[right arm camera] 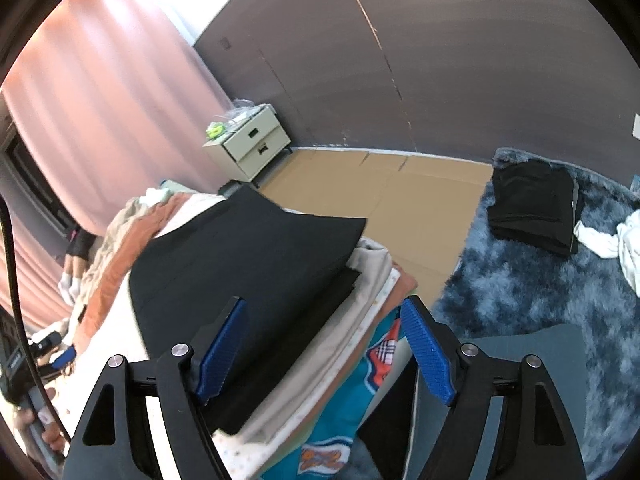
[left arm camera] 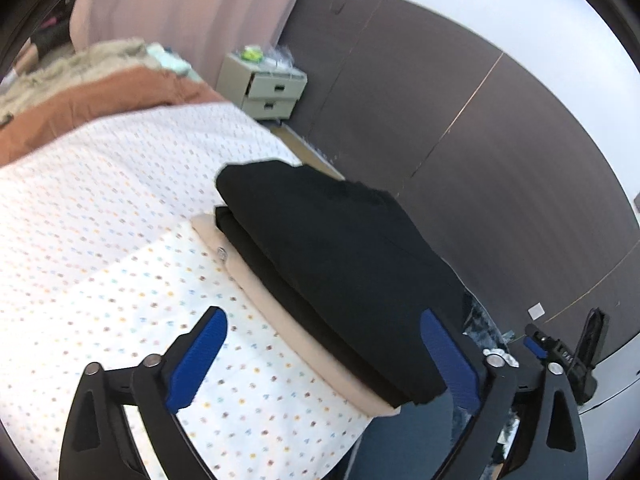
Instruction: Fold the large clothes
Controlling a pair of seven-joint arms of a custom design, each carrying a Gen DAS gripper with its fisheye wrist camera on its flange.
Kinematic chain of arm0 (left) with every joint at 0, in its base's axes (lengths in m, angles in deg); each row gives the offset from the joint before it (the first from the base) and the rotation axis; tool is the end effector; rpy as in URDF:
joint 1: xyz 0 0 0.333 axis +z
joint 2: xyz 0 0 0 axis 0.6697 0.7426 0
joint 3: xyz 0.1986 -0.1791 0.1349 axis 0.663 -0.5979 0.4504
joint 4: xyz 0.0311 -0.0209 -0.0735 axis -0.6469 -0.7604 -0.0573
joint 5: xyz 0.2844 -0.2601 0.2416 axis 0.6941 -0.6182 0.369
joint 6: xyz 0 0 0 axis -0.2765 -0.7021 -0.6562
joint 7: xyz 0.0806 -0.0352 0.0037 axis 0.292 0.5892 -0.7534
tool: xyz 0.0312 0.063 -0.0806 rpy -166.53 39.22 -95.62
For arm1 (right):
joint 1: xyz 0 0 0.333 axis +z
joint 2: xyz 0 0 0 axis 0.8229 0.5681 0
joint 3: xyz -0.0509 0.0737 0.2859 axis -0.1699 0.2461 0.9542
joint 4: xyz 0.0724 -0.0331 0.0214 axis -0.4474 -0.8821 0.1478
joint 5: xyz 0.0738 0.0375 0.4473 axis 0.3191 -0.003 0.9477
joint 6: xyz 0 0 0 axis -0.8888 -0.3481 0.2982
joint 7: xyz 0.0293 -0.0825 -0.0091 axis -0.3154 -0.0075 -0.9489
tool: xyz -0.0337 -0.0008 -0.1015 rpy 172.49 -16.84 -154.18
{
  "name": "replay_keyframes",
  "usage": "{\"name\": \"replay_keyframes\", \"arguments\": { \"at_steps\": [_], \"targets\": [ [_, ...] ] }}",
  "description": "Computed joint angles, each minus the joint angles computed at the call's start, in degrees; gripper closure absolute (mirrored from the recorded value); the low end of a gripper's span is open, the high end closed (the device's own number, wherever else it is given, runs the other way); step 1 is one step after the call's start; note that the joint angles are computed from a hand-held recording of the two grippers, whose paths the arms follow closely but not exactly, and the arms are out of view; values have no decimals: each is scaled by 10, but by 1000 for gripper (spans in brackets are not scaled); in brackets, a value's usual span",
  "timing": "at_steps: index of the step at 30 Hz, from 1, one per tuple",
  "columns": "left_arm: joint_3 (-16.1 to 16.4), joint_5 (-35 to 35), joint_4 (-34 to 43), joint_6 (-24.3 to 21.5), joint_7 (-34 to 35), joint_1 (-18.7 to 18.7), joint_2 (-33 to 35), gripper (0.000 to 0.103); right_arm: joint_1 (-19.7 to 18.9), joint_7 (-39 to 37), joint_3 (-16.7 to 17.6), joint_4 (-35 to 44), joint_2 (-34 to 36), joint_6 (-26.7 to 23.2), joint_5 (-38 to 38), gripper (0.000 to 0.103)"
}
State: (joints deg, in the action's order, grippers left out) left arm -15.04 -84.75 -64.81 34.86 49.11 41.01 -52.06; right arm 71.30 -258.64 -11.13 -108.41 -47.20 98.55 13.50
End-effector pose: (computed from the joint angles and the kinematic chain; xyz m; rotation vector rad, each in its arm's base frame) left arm 0.6536 -0.1910 0.7159 0.9538 -2.5391 1.2025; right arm 0.2566 0.1747 0.6661 -0.4093 2.3954 -0.8386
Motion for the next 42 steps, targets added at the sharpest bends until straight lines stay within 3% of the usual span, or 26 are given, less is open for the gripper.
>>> {"name": "replay_keyframes", "arguments": {
  "at_steps": [8, 12, 15, 26, 42],
  "targets": [
    [42, -63, -67, -26, 71, 43, -86, 2, -6, -10, 59, 126, 87, -54, -21, 16],
    [68, -91, -101, -35, 106, 55, -127, 1, -4, -3, 87, 179, 124, -76, -40, 0],
    [90, -110, -130, -40, 125, 60, -158, 1, -7, -4, 112, 230, 162, -118, -54, 0],
    [165, -139, -230, -62, 176, 73, -264, 1, 24, -4, 173, 330, 238, -182, -107, 0],
    [247, -116, -416, -28, 239, 64, -453, 0, 69, -11, 265, 412, 328, -244, -168, 0]
  ]
}}
